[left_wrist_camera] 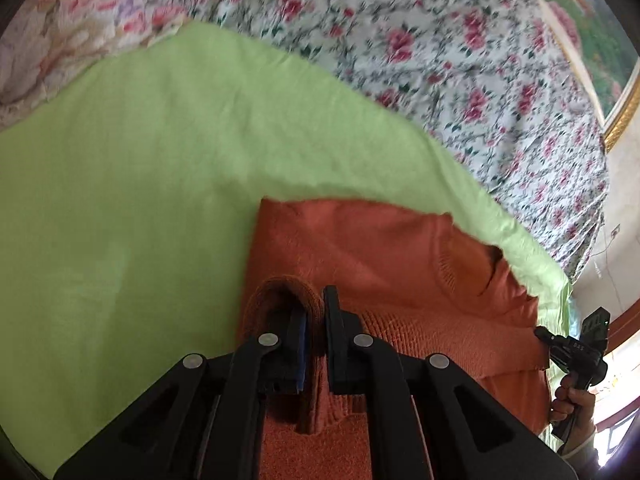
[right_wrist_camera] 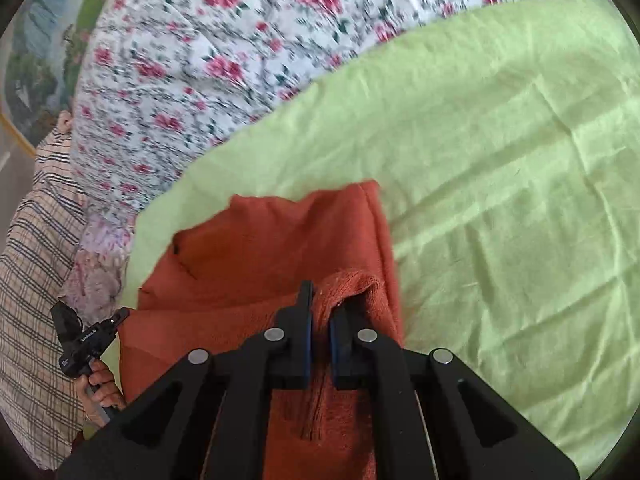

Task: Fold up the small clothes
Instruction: 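Lift the hem with both tools, fold it toward the collar, release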

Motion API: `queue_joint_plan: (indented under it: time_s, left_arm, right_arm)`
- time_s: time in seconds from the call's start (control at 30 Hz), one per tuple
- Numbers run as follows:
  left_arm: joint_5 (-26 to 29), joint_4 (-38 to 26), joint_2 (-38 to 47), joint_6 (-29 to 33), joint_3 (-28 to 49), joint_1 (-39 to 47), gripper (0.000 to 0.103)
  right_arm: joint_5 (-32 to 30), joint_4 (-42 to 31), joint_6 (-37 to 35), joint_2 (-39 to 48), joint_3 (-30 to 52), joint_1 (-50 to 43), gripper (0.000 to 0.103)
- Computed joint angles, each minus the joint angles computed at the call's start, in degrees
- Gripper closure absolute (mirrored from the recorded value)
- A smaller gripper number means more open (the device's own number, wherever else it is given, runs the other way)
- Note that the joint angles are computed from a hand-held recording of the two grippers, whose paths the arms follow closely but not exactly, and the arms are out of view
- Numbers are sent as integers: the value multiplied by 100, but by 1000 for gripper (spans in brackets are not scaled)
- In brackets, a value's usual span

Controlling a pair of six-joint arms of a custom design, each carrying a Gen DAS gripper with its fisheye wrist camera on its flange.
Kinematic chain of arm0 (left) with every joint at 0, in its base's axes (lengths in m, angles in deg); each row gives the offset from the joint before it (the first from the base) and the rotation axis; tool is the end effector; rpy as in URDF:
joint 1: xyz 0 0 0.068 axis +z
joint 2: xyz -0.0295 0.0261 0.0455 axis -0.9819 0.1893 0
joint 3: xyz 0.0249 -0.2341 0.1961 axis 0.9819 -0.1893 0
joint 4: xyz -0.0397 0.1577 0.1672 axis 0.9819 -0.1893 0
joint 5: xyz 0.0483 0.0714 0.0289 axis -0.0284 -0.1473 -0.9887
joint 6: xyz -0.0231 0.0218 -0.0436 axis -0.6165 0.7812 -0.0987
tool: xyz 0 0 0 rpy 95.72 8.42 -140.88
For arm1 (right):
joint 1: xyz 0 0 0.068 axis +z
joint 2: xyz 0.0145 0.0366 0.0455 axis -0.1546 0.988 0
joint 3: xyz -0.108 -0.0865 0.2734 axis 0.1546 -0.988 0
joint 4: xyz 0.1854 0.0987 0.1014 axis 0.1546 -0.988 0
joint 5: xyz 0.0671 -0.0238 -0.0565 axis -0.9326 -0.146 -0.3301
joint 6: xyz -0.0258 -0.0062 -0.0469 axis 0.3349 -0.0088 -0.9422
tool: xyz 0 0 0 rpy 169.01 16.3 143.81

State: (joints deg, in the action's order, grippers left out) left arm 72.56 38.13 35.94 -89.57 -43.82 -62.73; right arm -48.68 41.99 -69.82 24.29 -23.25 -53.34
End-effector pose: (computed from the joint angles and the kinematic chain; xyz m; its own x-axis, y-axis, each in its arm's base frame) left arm 0.2071 0.0460 0.2071 -0.7113 -0.4485 -0.5412 -0.1965 0.8661 -0.4596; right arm 0.2000 -0.1606 0.2379 -0.7873 0.3257 -0.5236 0.0189 0.8614 0.5075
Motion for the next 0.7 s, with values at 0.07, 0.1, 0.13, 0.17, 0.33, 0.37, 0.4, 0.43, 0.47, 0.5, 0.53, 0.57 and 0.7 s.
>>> queue_joint_plan:
  time_s: [0.07, 0.1, 0.13, 0.17, 0.33, 0.37, 0.4, 0.43, 0.47, 0.5, 0.53, 0.57, 0.7]
  left_arm:
    - [156, -282, -460, 75, -130, 5, 91]
    - [202, -517, -728, 115, -164, -41, 88]
    - [282, -820, -1111, 164, -223, -138, 83]
    - [308, -1057, -1617, 133, -354, -421, 79]
    - [-765, -948, -1758, -632, -590, -2854, 74]
    - [-1092, -854, -1394, -684, -529, -3168, 76]
    - [-1337, -772, -956, -640, -418, -3320, 76]
    - [-1353, -702, -658, -540, -315, -3256, 79]
    - [-1206, -663, -348, -323, -129, -2998, 80]
    - [-1163, -696, -155, -167, 40, -2807, 81]
    - [-1197, -743, 71, -24, 266, -2603, 82]
    - [-1248, -776, 274, 85, 500, -2401, 82]
    - [-1590, -831, 813, 48, 1394, -1643, 76]
  right_arm:
    - [41, -26, 61, 134, 10, -48, 92]
    - [-70, -153, -5, 99, 11, -181, 89]
    - [-183, -298, -135, -40, -20, -350, 84]
    - [-250, -414, -323, -319, -97, -554, 82]
    - [-426, -1865, -2388, -1442, -554, -707, 80]
    - [-179, -1835, -2418, -1561, -721, -363, 80]
    - [147, -1592, -2259, -1723, -947, 112, 80]
    - [518, -1254, -2017, -1857, -1155, 599, 80]
    - [1052, -744, -1652, -1950, -1373, 1166, 81]
    - [1370, -412, -1367, -1972, -1465, 1445, 83]
    - [1523, -149, -1175, -1935, -1473, 1581, 83]
    - [1582, 53, -990, -1824, -1381, 1637, 84]
    - [2393, 1232, 239, -1569, -980, 1791, 82]
